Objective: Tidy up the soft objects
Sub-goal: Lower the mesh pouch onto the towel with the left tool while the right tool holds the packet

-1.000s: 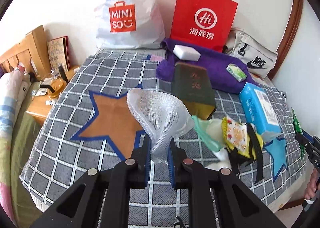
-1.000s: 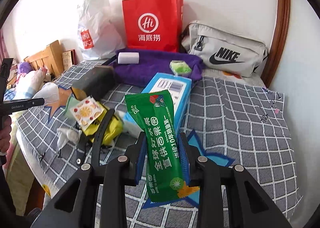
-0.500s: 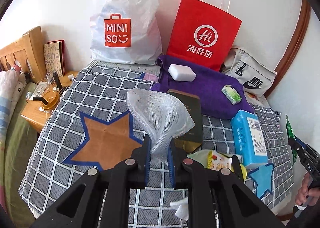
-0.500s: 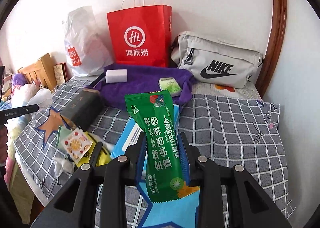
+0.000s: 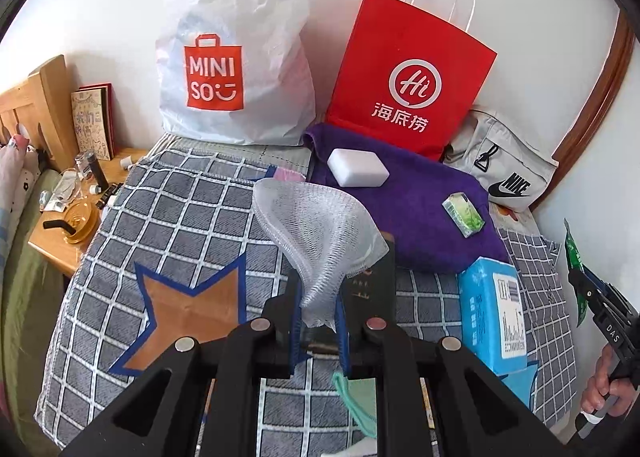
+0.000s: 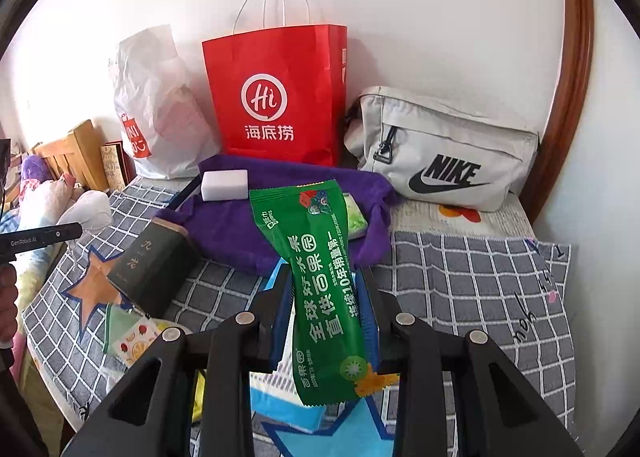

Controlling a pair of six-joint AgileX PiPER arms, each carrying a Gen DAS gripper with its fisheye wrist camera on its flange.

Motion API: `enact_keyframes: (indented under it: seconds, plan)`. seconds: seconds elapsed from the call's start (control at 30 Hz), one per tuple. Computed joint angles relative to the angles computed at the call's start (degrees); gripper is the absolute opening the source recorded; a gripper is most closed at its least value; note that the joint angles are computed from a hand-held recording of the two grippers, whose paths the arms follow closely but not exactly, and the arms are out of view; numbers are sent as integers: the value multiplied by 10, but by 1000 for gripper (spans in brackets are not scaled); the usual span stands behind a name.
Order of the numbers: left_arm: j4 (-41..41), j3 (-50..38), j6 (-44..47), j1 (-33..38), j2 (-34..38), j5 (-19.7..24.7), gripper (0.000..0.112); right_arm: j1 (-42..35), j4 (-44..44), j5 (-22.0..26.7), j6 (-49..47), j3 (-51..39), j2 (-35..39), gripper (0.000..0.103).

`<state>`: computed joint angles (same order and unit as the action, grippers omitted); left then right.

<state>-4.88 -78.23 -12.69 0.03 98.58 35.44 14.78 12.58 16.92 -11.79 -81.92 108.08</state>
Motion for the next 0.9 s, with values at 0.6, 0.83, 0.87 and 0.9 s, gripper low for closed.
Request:
enact_keyframes:
  seconds: [0.6, 0.83, 0.87, 0.9]
  plan:
    - [-31, -230, 41, 3, 179, 66, 14, -4, -36, 131, 41, -307, 201, 31]
    - [-38, -330, 32, 0, 243, 100, 14, -11, -39, 203, 47, -461, 291, 31]
    - [-41, -343, 33, 0, 252, 106, 14, -11, -40, 216, 48, -488, 306, 31]
    - [-43, -365, 33, 0, 265, 117, 14, -11, -42, 233, 49, -526, 327, 31]
